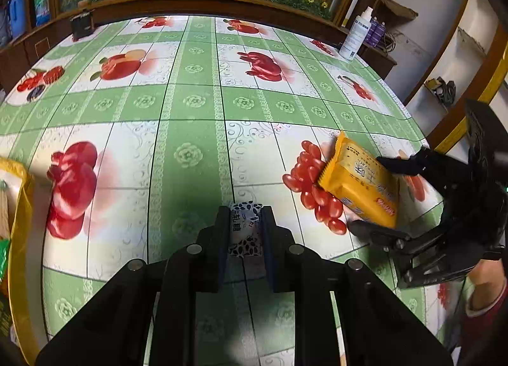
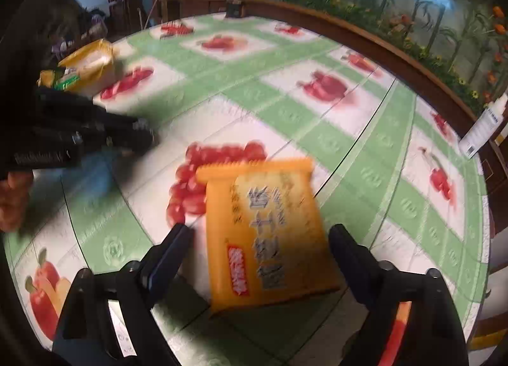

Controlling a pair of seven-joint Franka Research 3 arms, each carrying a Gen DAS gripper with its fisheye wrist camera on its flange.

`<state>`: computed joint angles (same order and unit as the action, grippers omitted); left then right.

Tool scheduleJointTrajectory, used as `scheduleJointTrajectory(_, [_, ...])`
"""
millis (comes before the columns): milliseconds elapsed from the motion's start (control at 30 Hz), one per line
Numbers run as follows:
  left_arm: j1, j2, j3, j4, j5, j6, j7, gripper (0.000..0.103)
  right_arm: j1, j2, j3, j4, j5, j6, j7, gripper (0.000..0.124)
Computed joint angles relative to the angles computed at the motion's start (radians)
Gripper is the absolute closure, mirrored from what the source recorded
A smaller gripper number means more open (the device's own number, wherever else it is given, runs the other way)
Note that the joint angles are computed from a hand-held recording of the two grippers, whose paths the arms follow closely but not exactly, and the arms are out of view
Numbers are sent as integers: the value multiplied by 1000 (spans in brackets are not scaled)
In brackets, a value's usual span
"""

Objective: Organize snacks
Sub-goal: 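Grasp blue-patterned candy with left gripper while right gripper grasps orange biscuit bag, then carry candy and orange biscuit bag into the yellow tray and open both grippers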

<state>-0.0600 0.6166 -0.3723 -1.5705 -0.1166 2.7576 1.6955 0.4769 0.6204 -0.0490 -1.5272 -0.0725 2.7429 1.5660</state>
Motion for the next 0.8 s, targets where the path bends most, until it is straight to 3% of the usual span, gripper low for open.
scheduleJointTrajectory(33, [16, -8, -14, -17, -15, 6, 9, 87, -25, -9, 30, -17, 38, 9, -9, 51])
scheduleJointTrajectory(67, [33, -19, -27, -40, -33, 17, 18, 87, -43, -18, 54, -32, 95, 16, -24, 53])
scheduleJointTrajectory(167, [75, -64, -58, -118, -79, 52, 43, 87, 16, -50, 1, -91, 54, 56, 75, 53])
scheduleJointTrajectory(300, [114, -154, -83, -248, -126, 130, 69, 87, 24, -105, 28, -192, 89, 167, 114, 53])
scheduleJointTrajectory(367, [151, -204, -118, -318, -169, 170, 101, 87, 2, -128, 76, -233, 135, 225, 98, 53])
scheduleJointTrajectory(533, [183, -326, -131, -465, -238, 240, 132, 87, -40, -161, 195, -296, 277, 330, 43, 53])
scheduleJointTrajectory(633, [128, -398, -52, -545, -206, 276, 79, 87, -95, -155, 298, -298, 365, 352, -18, 53])
scheduleJointTrajectory(733, [67, -462, 40, -615, -128, 295, -13, 87, -82, -148, 319, -292, 411, 366, -44, 53])
scheduleJointTrajectory(800, [59, -491, 61, -650, -117, 306, -30, 87, -86, -143, 345, -288, 438, 371, -71, 53])
